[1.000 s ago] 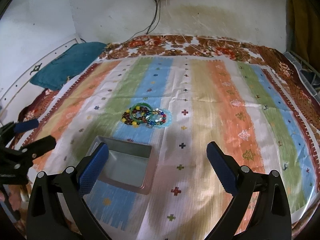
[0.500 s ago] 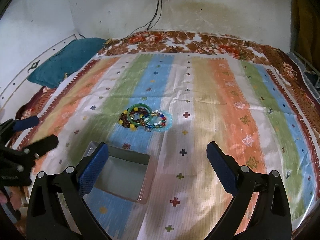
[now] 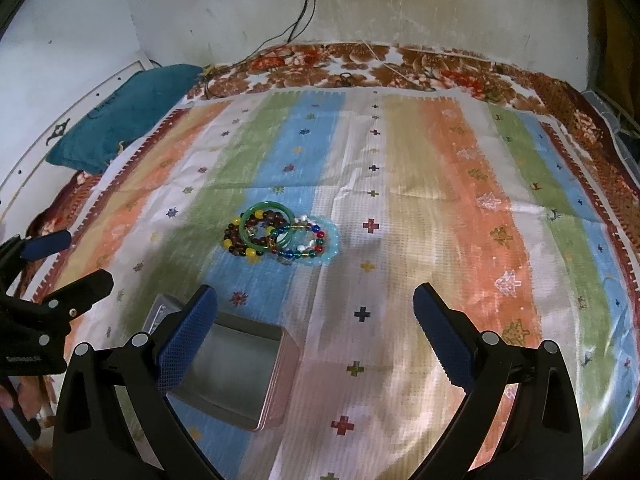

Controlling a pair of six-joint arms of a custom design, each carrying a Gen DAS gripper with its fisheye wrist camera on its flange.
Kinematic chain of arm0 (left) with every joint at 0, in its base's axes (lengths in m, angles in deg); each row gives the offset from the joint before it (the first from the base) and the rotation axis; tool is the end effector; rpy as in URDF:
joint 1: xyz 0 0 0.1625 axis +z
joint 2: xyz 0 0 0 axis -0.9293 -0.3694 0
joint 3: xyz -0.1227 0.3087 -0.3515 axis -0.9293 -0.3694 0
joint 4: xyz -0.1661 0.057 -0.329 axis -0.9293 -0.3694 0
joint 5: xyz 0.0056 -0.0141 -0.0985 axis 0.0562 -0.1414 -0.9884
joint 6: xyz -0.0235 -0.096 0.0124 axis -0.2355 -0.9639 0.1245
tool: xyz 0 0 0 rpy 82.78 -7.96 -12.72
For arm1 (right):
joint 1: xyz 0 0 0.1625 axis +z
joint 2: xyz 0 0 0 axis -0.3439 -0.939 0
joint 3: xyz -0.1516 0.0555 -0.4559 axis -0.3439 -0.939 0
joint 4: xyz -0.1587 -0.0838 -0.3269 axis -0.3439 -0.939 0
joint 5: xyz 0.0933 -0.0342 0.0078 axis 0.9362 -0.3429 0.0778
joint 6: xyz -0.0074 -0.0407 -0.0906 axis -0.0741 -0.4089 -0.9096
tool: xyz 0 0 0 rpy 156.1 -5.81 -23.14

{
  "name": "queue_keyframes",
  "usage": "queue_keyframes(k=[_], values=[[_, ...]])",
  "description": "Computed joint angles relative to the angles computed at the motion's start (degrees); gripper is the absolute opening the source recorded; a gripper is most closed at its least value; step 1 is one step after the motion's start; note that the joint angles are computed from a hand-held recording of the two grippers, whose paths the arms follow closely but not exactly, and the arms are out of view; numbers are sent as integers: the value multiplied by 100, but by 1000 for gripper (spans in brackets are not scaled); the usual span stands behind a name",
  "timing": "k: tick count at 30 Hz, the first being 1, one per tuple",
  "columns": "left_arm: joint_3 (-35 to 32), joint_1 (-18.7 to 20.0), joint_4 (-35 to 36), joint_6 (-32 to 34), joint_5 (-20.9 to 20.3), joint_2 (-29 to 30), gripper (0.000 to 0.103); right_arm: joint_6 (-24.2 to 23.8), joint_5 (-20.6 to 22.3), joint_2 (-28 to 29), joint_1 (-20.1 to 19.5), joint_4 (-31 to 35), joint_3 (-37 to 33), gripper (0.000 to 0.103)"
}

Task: Organize jewelry
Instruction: 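Move both grippers toward the pile of bracelets beside the silver tin, then lower the left gripper onto the green jade bangle and close it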

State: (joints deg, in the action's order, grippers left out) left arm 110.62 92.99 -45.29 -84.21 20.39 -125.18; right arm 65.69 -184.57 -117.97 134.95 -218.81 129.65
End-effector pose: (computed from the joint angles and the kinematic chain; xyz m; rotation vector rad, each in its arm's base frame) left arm -0.2113 -0.3340 0.2403 0.0958 2.1368 -0.8457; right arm 0.2893 -0.4216 0.1322 0.8910 -2.4502 0.5439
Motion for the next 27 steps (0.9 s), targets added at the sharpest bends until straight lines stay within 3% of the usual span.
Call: queue_keyframes(k=[12,16,27], values=[[-4,543,-941,665,107,70,97,321,358,38,-256,741,-367,99],[149,826,-2054,1390,-91,112,96,349,346,88,-292,844,-479,99],[71,1324,-2667,2005,-127,429,90,552,413,230,-481,1142,-803,99]])
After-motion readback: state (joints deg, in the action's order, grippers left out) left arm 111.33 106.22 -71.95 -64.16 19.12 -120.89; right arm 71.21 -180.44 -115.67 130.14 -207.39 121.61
